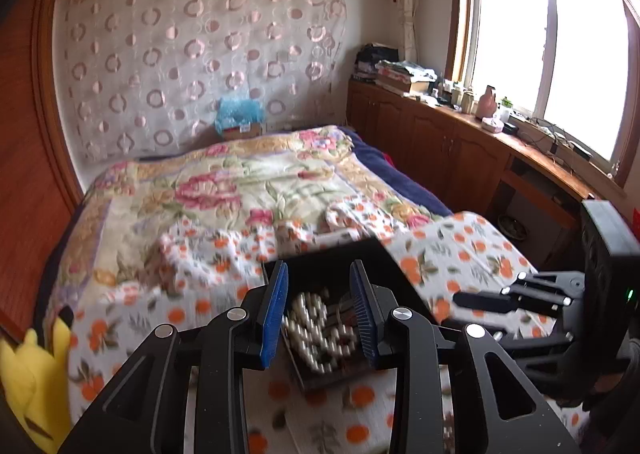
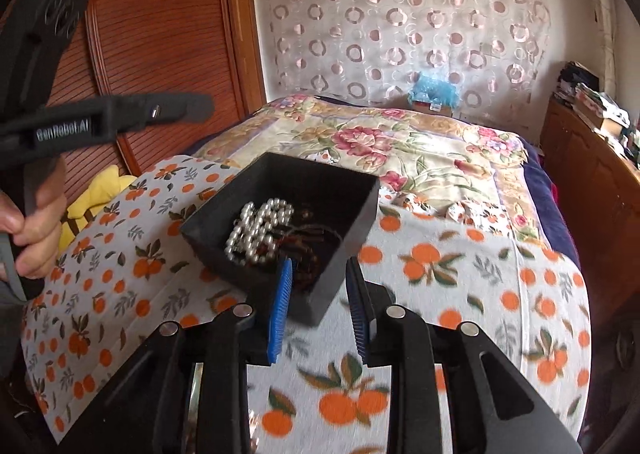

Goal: Organize jewelry
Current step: 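Move both grippers back to the jade bangle and wooden bead bracelet, then grasp the brown wooden bead bracelet with the right gripper while the left straddles the jade bangle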

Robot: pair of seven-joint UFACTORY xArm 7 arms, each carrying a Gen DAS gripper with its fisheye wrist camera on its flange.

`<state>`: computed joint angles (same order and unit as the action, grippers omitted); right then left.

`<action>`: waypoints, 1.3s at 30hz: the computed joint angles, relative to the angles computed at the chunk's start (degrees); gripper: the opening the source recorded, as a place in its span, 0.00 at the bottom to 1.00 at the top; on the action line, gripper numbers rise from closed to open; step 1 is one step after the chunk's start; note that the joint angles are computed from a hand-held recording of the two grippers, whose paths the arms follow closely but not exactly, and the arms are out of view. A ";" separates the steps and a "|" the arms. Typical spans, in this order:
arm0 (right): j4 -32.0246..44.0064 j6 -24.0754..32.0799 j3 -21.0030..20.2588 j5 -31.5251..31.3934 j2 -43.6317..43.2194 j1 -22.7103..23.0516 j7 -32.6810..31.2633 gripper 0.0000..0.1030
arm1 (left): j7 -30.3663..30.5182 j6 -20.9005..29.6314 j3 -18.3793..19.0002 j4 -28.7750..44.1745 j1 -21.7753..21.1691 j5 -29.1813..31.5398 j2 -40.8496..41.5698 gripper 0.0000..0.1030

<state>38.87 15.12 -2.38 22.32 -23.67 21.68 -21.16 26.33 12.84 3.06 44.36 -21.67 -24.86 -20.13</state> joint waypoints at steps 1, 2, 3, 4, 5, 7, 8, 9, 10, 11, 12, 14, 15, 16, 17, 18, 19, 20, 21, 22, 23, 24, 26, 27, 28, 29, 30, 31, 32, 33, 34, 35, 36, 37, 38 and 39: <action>-1.06 0.12 0.14 -0.02 -1.11 -0.16 0.26 0.29 | -0.16 0.02 -0.18 -1.37 0.11 0.03 -0.97 0.29; -2.59 0.45 0.62 -0.32 -2.68 -0.54 1.00 0.29 | -0.51 0.09 -0.43 -2.85 0.30 0.28 -2.04 0.29; -3.39 0.38 1.20 -0.75 -3.30 -0.80 1.90 0.29 | -0.97 0.16 -0.70 -4.68 0.48 0.62 -3.42 0.29; -4.50 0.45 1.50 -1.14 -4.31 -0.94 2.63 0.29 | -1.40 0.23 -0.80 -6.41 0.43 0.89 -4.81 0.29; -6.21 0.46 1.98 -1.54 -5.75 -1.11 3.60 0.29 | -1.84 0.27 -0.77 -7.92 0.21 1.07 -6.04 0.29; -8.16 0.93 2.55 -2.64 -7.66 -1.44 5.49 0.29 | -2.57 0.31 -0.51 -10.28 -0.44 1.47 -7.94 0.29; -9.60 1.34 2.94 -3.15 -9.27 -1.61 6.63 0.29 | -3.24 0.09 -0.81 -12.26 -0.47 1.87 -9.49 0.29; -10.24 1.76 2.70 -3.64 -10.17 -1.48 7.14 0.29 | -3.89 0.07 -0.93 -13.58 -0.56 2.37 -10.60 0.29; -11.42 2.33 3.14 -4.27 -11.67 -1.74 8.21 0.29 | -4.50 0.20 -0.97 -14.79 -0.71 2.88 -11.70 0.29; -12.23 2.73 3.43 -4.90 -12.72 -1.86 9.11 0.29 | -5.13 0.42 -1.02 -15.94 -0.84 3.40 -12.81 0.29; -13.17 3.24 3.63 -5.45 -14.01 -1.85 9.94 0.29 | -5.81 0.38 -1.14 -17.13 -0.98 3.88 -13.88 0.29; -15.12 4.12 4.12 -6.39 -16.58 -1.74 11.67 0.29 | -7.36 0.77 -1.53 -19.46 -0.94 5.04 -16.40 0.33; -16.02 4.76 4.29 -6.77 -17.89 -1.58 12.54 0.29 | -7.96 0.91 -1.51 -20.34 -1.00 5.62 -17.36 0.43; -16.66 5.23 4.24 -7.19 -18.87 -1.40 13.12 0.29 | -8.72 0.79 -1.77 -21.45 -0.92 6.23 -18.48 0.47; -17.63 5.90 4.80 -7.73 -20.30 -1.52 14.16 0.29 | -9.55 0.80 -2.19 -22.79 -0.74 6.93 -20.04 0.49; -18.52 6.41 5.12 -8.20 -21.55 -1.47 15.02 0.29 | -10.33 1.14 -2.47 -23.67 -0.69 7.65 -21.19 0.50; -19.29 7.01 5.32 -8.56 -22.81 -1.26 15.83 0.29 | -11.04 1.61 -2.66 -24.26 -0.63 8.38 -22.10 0.52; -19.95 7.66 5.56 -8.84 -23.96 -0.98 16.69 0.29 | -11.84 1.90 -3.06 -24.92 -0.39 9.13 -23.04 0.58; -20.49 8.31 6.05 -9.17 -24.98 -0.75 17.70 0.29 | -12.77 1.99 -3.70 -25.88 0.02 9.96 -24.33 0.58; -21.13 9.17 6.56 -9.61 -26.18 -0.56 18.64 0.29 | -13.45 2.32 -3.88 -26.55 0.15 10.68 -25.37 0.58; -21.50 9.65 6.74 -10.04 -26.87 -0.34 19.27 0.29 | -14.07 2.82 -3.86 -27.07 0.05 11.22 -26.19 0.59; -22.16 10.26 7.20 -10.53 -27.97 -0.21 20.06 0.29 | -14.68 3.64 -3.81 -27.75 -0.15 11.63 -27.33 0.62; -23.18 11.77 8.43 -11.74 -29.79 -0.33 21.86 0.29 | -15.54 4.23 -3.85 -28.73 -0.42 12.51 -28.82 0.72; -23.34 12.53 8.63 -12.33 -30.16 -0.37 22.52 0.29 | -16.01 4.40 -4.03 -29.42 -0.52 12.92 -29.86 0.73; -23.64 13.36 8.71 -12.73 -30.63 -0.25 23.15 0.29 | -16.48 4.86 -4.15 -29.92 -0.70 13.27 -30.74 0.73; -23.77 13.81 8.49 -12.92 -30.76 0.02 23.55 0.29 | -16.90 5.12 -4.20 -30.24 -0.93 13.55 -31.23 0.75; -23.82 14.49 8.06 -12.87 -30.67 0.36 23.95 0.24 | -17.40 5.61 -4.32 -30.67 -1.10 13.81 -32.00 0.79; -24.12 14.60 7.76 -12.60 -30.94 0.68 24.51 0.24 | -17.76 5.85 -4.33 -30.93 -1.20 14.08 -32.50 0.81; -24.15 14.58 7.63 -12.76 -30.92 0.77 24.68 0.24 | -18.06 5.90 -4.34 -31.29 -1.42 14.29 -32.99 0.82; -24.13 14.40 7.85 -13.07 -30.76 0.75 24.93 0.24 | -18.37 6.13 -4.42 -31.50 -1.59 14.53 -33.15 0.82; -24.12 14.07 8.29 -13.59 -30.56 0.57 25.17 0.24 | -18.70 6.48 -4.50 -31.47 -1.67 14.78 -32.89 0.82; -24.28 13.52 9.50 -14.71 -30.51 -0.12 25.66 0.24 | -19.09 6.75 -4.61 -31.34 -1.65 14.98 -32.44 0.82; -24.36 13.12 11.22 -16.08 -30.52 -1.30 26.81 0.24 | -19.48 7.01 -4.76 -31.32 -1.61 15.17 -32.18 0.82; -24.36 13.03 11.23 -16.53 -30.49 -1.34 27.38 0.24 | -19.77 7.33 -4.88 -31.29 -1.63 15.37 -31.85 0.82; -24.41 13.12 10.89 -16.77 -30.59 -1.28 27.80 0.24 | -19.81 7.52 -4.84 -31.23 -1.78 15.57 -31.46 0.82; -24.24 13.70 11.12 -17.38 -30.74 -1.69 28.40 0.24 | -19.76 7.48 -4.96 -31.14 -1.90 15.85 -30.80 0.82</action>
<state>14.64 28.82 8.73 4.95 -54.41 19.99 7.24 6.57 20.32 -1.90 13.21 -23.57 -9.01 -50.93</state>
